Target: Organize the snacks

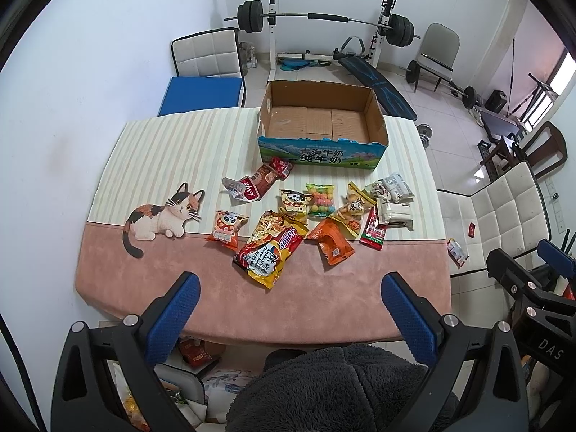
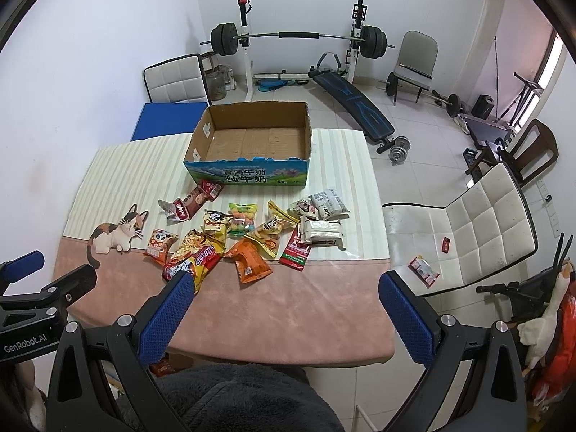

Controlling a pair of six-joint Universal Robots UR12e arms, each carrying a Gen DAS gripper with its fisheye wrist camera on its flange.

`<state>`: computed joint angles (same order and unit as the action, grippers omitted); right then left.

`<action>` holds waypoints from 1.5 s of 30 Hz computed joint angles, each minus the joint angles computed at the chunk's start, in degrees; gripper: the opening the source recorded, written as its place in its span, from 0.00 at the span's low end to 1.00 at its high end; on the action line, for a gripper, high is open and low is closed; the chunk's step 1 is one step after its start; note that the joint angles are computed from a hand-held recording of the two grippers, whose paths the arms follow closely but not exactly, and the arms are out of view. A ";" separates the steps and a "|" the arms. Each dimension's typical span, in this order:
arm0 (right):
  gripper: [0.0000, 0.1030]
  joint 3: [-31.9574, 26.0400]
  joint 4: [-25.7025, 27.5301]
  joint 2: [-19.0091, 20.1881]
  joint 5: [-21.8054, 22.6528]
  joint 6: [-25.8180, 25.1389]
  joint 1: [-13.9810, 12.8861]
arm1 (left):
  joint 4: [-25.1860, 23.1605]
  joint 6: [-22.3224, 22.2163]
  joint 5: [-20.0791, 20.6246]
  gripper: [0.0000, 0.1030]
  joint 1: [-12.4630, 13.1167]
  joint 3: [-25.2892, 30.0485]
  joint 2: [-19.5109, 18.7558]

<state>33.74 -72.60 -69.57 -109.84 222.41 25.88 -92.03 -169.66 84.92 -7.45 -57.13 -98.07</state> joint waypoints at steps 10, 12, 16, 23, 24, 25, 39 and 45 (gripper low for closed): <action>1.00 0.80 -0.83 -0.01 0.88 -0.42 -0.20 | -0.23 0.17 -0.54 1.00 0.22 0.05 -0.45; 1.00 0.71 -0.77 0.05 0.93 -0.37 -0.21 | -0.21 0.08 -0.54 1.00 0.20 0.03 -0.43; 1.00 1.50 -1.53 -0.18 1.66 -0.65 -0.35 | 0.21 0.04 -0.53 1.00 0.25 -0.49 -0.27; 1.00 8.22 -6.60 -1.47 7.37 -2.63 -2.66 | 4.60 -1.27 1.01 1.00 1.15 -2.88 -0.96; 1.00 9.63 -7.62 -1.55 9.03 -3.17 -3.24 | 5.37 -0.80 2.17 1.00 1.09 -3.33 -1.34; 1.00 11.08 -8.53 -1.57 10.55 -3.83 -3.89 | 5.96 0.10 2.62 1.00 1.19 -3.67 -1.80; 1.00 22.02 -10.30 3.34 22.73 -10.71 -9.53 | 1.26 18.07 7.74 1.00 -0.90 -6.46 -12.86; 1.00 24.75 -9.96 3.80 24.21 -5.40 -11.61 | 1.04 23.62 11.07 1.00 -2.34 -7.20 -16.58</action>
